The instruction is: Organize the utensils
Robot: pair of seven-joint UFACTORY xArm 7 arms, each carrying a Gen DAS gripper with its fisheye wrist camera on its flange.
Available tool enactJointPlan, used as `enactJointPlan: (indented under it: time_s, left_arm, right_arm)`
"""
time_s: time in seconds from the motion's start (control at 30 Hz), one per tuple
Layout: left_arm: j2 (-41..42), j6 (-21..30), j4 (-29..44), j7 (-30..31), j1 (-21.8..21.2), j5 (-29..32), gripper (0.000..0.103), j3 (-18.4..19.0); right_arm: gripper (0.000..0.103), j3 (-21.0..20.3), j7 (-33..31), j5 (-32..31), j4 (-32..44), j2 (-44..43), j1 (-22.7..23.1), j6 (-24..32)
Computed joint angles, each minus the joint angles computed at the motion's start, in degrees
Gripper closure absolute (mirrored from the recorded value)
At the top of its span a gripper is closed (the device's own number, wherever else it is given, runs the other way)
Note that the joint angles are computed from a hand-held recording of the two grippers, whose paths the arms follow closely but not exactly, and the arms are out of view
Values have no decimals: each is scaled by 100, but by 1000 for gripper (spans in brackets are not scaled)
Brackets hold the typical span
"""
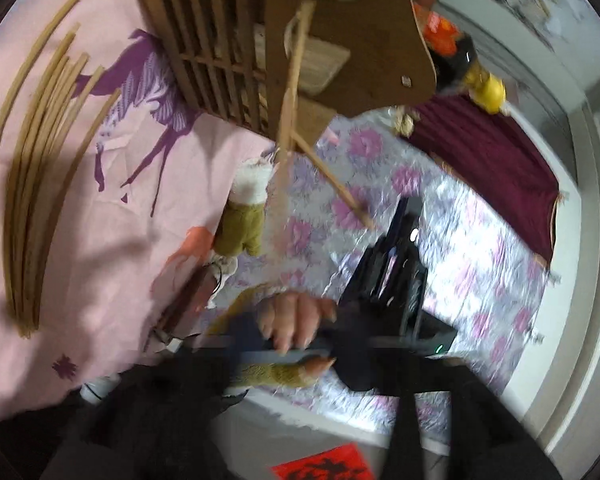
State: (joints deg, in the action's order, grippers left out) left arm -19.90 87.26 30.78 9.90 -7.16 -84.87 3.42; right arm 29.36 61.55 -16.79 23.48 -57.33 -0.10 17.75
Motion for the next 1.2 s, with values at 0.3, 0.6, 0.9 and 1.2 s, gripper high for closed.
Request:
enactJointPlan:
  time_s: [0.3,0.6,0.9,1.2]
  left_arm:
    - [59,-553,987,593,106,590,23,67]
    - [-834,-2056,889,1538,-163,3282,27,-658]
    - [-1321,-3353,257,1748,-838,4155,46,-883]
    - [-2329,-5983,-1092,1191,-1145,6271,54,-2720]
  right_arm:
    - [90,288,125,30,-590,-771,734,438]
    - [90,320,284,-234,-856,-1209,1239,744]
    - [90,256,502,146,-1305,-1961,1871,1177]
    - [90,288,1596,605,-2345,-3402,3727,2962]
